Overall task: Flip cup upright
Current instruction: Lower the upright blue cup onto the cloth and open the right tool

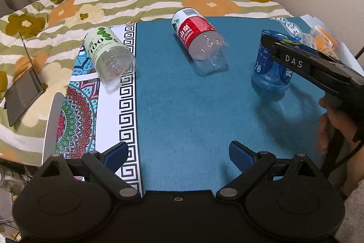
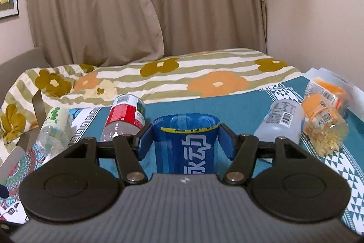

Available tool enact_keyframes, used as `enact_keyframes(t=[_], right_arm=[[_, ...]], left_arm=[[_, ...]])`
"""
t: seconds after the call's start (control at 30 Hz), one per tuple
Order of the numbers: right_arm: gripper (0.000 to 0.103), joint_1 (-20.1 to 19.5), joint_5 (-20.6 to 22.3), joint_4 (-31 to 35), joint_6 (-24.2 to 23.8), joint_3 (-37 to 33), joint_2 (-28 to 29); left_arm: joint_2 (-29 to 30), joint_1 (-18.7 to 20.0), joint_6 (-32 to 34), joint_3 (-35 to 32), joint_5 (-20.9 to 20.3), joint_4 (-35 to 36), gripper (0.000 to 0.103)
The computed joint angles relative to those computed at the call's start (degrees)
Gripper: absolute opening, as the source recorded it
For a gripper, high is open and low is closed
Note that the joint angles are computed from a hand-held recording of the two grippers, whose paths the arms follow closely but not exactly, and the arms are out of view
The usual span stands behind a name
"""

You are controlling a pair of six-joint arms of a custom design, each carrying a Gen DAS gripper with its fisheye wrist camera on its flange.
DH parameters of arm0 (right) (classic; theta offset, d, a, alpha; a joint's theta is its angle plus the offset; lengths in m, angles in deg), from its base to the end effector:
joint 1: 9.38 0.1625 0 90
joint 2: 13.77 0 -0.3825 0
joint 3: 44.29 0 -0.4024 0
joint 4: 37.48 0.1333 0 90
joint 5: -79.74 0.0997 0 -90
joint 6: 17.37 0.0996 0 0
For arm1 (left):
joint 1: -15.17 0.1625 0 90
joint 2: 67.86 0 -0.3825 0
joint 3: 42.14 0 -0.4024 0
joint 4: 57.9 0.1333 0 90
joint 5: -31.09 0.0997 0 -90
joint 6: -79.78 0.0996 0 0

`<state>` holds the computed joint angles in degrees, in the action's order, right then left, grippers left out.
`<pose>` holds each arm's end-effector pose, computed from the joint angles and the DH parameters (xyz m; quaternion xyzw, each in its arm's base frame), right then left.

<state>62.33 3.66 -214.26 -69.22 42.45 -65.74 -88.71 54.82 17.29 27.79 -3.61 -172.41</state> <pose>-0.0715 -0.7176 0.2534 0.3084 -0.8388 0.4188 0.1609 -0.3925 -0.6048 -0.0984 0.0067 0.8711 -0.2735 0.4078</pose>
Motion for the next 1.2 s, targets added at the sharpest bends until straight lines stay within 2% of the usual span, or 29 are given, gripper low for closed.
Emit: enact_keyframes(t=[0.2,0.47,0.87,0.93,0.97,1.0,1.2], right_arm=[[0.077,0.17,-2.32,2.4,-0.97,2.24,-2.74],[0.077,-0.84,-1.25,1.97,-6.87,5.63,-4.87],[0.077,-1.21,-0.07,3.78,-7.51,5.21,-5.09],[0.084,-1.23,-0.29,5.58,-7.66,4.9,-5.4],[0.096,-0.98,-1.17,6.77,-7.39,4.58,-5.5],[0.102,-0.77,-1.98,7.83,-7.19,4.27,-5.64],[0.103,0.41,-4.4,14.24,-7.33,2.84,-7.97]], left_arm=[[0.43,-0.15,1.76,-0.52,-0.12,-0.81,0.097],[0.58,-0.19,1.57,-0.2,-0.48,-2.15,0.097],[0.5,-0.85,-2.92,0.13,-0.04,0.45,0.097],[0.54,-0.99,-3.48,0.03,0.21,0.69,0.097],[0.58,-1.12,-3.78,-0.07,0.39,0.75,0.097],[0.66,-1.26,-4.06,-0.25,0.59,0.88,0.097],[1.07,-2.75,-6.26,-2.48,2.79,3.87,0.097]])
